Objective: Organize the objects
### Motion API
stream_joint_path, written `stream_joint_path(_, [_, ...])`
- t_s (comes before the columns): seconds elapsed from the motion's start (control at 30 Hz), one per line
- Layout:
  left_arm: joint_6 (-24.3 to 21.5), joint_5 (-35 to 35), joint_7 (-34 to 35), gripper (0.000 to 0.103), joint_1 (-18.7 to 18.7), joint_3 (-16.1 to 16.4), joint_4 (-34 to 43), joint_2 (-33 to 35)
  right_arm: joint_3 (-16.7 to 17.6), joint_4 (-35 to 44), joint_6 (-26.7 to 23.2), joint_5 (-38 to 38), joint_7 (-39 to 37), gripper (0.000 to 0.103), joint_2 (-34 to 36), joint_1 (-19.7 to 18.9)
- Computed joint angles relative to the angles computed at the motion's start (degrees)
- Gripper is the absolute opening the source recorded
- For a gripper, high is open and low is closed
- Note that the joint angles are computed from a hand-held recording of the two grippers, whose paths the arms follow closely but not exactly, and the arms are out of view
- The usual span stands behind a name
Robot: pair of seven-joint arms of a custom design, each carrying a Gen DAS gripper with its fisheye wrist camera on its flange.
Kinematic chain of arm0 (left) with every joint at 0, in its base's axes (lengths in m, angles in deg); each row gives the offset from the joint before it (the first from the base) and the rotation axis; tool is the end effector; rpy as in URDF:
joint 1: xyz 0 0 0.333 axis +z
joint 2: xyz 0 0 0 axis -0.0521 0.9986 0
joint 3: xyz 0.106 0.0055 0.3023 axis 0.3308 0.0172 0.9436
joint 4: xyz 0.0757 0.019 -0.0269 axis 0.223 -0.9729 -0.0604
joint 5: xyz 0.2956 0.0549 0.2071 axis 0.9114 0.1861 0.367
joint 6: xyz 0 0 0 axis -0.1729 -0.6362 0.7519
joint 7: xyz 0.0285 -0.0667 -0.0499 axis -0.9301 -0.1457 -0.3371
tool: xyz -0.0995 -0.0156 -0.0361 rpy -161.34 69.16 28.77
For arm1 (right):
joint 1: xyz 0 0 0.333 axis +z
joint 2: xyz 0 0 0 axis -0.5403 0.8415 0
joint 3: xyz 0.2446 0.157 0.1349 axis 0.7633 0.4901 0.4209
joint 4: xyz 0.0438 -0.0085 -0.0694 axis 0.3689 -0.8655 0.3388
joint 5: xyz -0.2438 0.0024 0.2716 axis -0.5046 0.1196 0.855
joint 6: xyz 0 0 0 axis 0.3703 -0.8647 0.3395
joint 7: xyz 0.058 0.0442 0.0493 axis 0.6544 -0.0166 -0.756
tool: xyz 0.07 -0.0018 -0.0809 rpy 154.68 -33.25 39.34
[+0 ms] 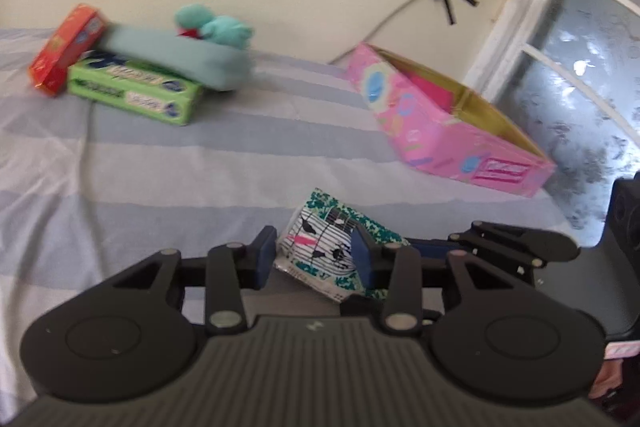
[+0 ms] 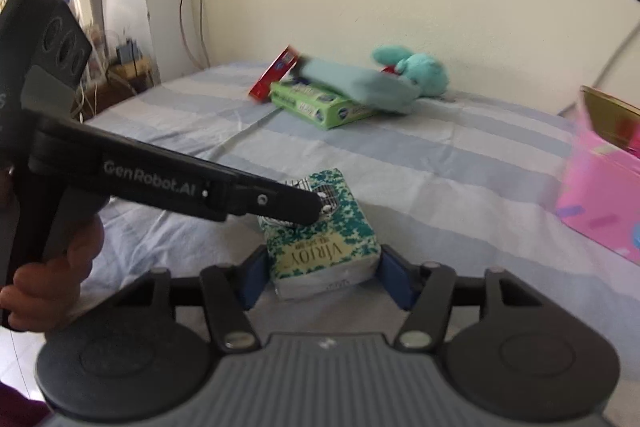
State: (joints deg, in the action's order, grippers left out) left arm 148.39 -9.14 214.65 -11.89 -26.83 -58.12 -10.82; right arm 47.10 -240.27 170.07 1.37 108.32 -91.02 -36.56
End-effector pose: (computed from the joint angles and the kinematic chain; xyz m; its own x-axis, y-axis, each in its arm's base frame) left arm 0.5600 -0.2424 0.5021 -0.7357 -0.5810 0.3481 -0.5786 0.2719 -0.7689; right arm 0.3818 0.1643 0.5076 0.1466 -0.9870 -0.0656 -0.5869 -0.0334 -0.8089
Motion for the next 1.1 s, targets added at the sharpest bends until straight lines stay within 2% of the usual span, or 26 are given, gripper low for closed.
stream_joint_path(0.03, [-0.74, -0.18, 0.12, 0.043, -0.13, -0.26, 0.57, 0.02, 0.52, -1.51, 1.04, -0.08, 0.42, 0.058, -1.88, -0.93])
stream_joint_path(0.1, [-1.12, 0.09, 0.14, 0.043, -0.99, -0.96, 2.51, 0.72, 4.16, -3.95, 2.78, -0.03, 1.54, 0.058, -6.18, -5.63])
stream_joint_path(0.2, [-0.66, 1.56, -0.89, 0.043, -2.88, -2.43, 6.33, 2.78, 7.35, -6.22, 3.81, 1.0, 2.49, 0.058, -11.84, -11.17])
stream_joint_path(0.3, [-3.45, 6.61, -5.65, 0.043, -4.57, -3.93, 12.29, 6.53, 5.67, -8.36, 5.81, 2.28, 1.77, 0.055, -14.82, -12.24])
stream_joint_path(0.4, [-1.1, 11.24, -7.36, 0.043, -6.8, -6.16, 17.0, 9.64, 7.75, -8.52, 4.82, 3.26, 1.32, 0.055, -17.7, -17.8])
stream_joint_path(0.57, [-0.77, 17.5, -12.24, 0.043, -8.81, -9.88, 27.22, 15.94, 6.2, -9.99, 9.05, 5.19, -0.28, 0.055, -19.7, -22.17])
stream_joint_path(0.7, [1.41, 22.76, -14.97, 0.043, -11.44, -11.97, 35.05, 21.0, 5.52, -8.59, 13.73, 6.93, -4.18, 0.055, -17.31, -26.01])
stream_joint_path(0.8, [1.07, 28.84, -20.1, 0.043, -14.14, -11.77, 41.93, 25.64, 6.96, -6.56, 17.06, 8.31, -6.98, 0.055, -13.14, -29.68])
stream_joint_path(0.97, [-1.36, 38.31, -28.67, 0.044, -18.49, -10.84, 54.24, 34.0, 9.57, -3.99, 18.43, 10.49, -12.23, 0.055, -8.58, -34.08])
stream_joint_path(1.1, [-3.31, 44.36, -34.46, 0.044, -21.47, -9.85, 62.79, 39.46, 10.52, -1.94, 18.37, 12.28, -16.06, 0.055, -4.8, -35.86])
